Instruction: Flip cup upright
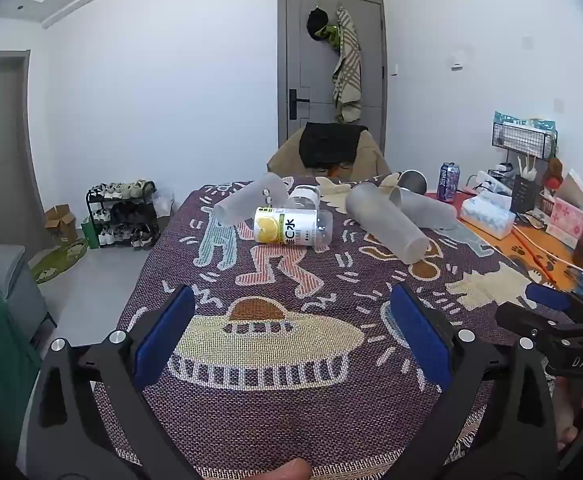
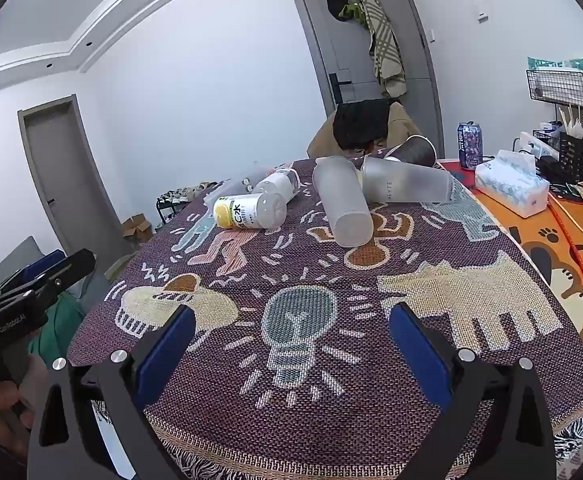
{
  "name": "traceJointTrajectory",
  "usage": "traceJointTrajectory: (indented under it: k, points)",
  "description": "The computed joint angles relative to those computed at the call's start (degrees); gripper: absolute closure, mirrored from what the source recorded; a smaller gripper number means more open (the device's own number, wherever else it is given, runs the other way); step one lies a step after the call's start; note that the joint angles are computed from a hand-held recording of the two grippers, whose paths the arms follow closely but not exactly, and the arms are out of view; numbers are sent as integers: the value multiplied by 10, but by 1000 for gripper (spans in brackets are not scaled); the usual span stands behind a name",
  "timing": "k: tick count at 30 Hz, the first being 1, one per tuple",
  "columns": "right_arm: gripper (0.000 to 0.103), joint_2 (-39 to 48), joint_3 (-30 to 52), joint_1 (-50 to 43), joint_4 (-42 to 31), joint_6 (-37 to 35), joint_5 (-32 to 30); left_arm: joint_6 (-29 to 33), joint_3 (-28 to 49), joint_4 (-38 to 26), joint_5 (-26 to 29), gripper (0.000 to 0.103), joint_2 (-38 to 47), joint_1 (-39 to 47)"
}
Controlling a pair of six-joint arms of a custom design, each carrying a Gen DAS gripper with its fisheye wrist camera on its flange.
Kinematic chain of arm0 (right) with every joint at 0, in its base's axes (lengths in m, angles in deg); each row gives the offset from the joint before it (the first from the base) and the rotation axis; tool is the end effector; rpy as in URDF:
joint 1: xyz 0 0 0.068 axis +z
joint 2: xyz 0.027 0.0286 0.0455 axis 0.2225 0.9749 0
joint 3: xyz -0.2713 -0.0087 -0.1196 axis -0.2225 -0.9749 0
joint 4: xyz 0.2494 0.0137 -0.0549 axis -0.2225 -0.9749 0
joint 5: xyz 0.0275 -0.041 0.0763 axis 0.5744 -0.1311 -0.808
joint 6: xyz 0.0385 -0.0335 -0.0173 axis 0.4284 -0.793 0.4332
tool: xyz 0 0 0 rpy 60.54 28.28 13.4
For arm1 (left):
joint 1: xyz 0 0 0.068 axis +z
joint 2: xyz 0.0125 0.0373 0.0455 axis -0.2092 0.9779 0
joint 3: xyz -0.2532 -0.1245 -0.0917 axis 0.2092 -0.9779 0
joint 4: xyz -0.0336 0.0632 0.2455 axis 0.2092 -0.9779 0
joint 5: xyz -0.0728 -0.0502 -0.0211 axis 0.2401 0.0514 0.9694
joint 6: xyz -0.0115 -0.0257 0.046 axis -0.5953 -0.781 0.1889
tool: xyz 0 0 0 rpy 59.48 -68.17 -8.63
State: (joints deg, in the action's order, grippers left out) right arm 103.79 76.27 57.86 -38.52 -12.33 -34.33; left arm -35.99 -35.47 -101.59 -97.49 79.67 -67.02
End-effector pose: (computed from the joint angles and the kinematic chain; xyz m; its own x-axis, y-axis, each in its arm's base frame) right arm 0.1794 0.1722 0.1829 -0.5379 -0.0671 -0.8403 -0.4564 0.8613 0.2233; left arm 0.1223 -0.1217 0.2076 -0.4044 -0.0898 -0.9102 -0.2290 0.9734 0.0057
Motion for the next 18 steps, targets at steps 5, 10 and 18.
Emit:
traceJointTrajectory:
  k: [5, 10, 18]
  points:
    - [8, -1, 0, 1, -3, -3, 4, 14, 4, 9, 8, 6, -1, 7]
    - [8, -17, 10, -3, -27, -6, 3, 31, -7, 26, 16, 6, -16, 18]
    - [8, -4, 5, 6, -2, -15, 18, 11, -5, 15, -6, 6, -7, -2]
